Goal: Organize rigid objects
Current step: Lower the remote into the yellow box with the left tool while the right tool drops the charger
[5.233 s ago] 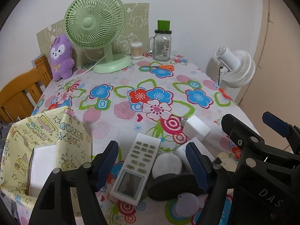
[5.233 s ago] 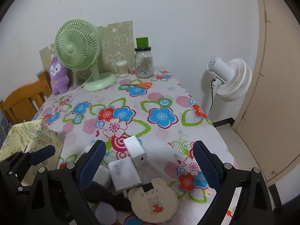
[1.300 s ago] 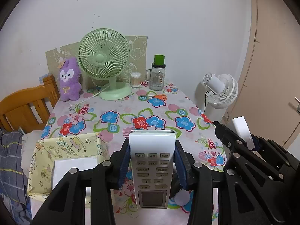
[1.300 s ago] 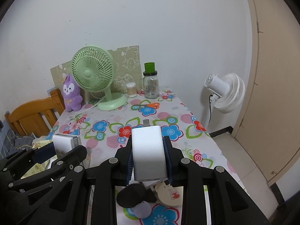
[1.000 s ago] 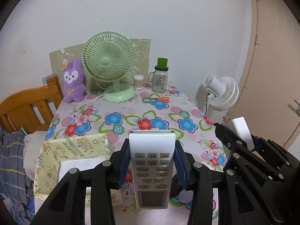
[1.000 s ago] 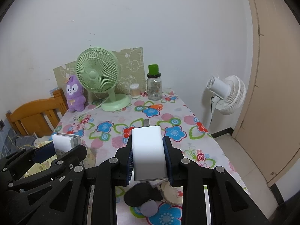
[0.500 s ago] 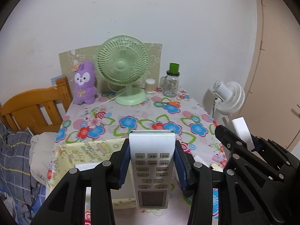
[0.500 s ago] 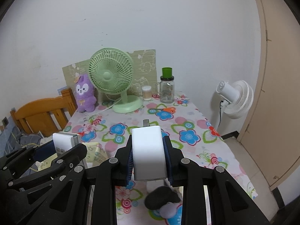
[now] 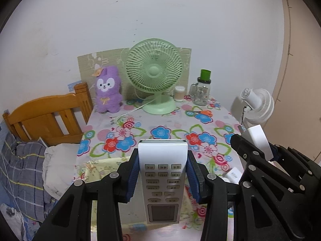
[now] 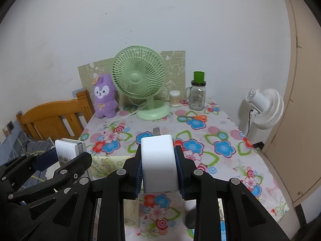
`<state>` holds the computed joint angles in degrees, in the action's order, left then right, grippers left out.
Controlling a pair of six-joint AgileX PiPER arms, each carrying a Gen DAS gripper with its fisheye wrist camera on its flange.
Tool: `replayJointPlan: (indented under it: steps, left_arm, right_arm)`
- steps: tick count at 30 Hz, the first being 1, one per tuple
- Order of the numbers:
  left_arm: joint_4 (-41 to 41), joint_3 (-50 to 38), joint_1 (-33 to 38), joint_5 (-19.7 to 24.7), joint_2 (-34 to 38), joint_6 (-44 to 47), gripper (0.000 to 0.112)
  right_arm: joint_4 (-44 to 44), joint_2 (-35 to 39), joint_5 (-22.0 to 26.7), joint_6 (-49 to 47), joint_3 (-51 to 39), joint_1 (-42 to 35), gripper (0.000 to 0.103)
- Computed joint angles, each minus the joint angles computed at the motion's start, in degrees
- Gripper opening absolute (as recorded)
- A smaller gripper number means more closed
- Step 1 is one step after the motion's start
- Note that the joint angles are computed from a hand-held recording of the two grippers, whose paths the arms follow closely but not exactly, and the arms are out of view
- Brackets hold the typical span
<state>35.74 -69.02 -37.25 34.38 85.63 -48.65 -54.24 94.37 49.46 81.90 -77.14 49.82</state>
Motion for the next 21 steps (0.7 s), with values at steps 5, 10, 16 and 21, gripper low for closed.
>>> replayJointPlan:
  steps: [5,10,16,21]
  left_arm:
    - [-2.8,2.4,3.7,-1.8,-1.2,3.2,0.045]
    - [-5.4,4.4,7.2,-3.2,-1.5,6.2,0.045]
    - [-8.3,6.0,10.1,-4.3,-0.8,9.7,0.045]
    - [-10.3,6.9,12.0,-5.4,0.3,12.2,0.045]
  right_arm:
    - [1.7,4.1,-0.2,-1.9,-4.5,0.7,0.031]
    - [4.1,8.1,-0.5,-3.9,-8.5,1.3,0.031]
    - [7.1,11.8,-1.4,-6.0,-11.6,1.3,0.031]
    - [9.6,14.7,-1.8,-7.6,-13.8,1.0,0.031]
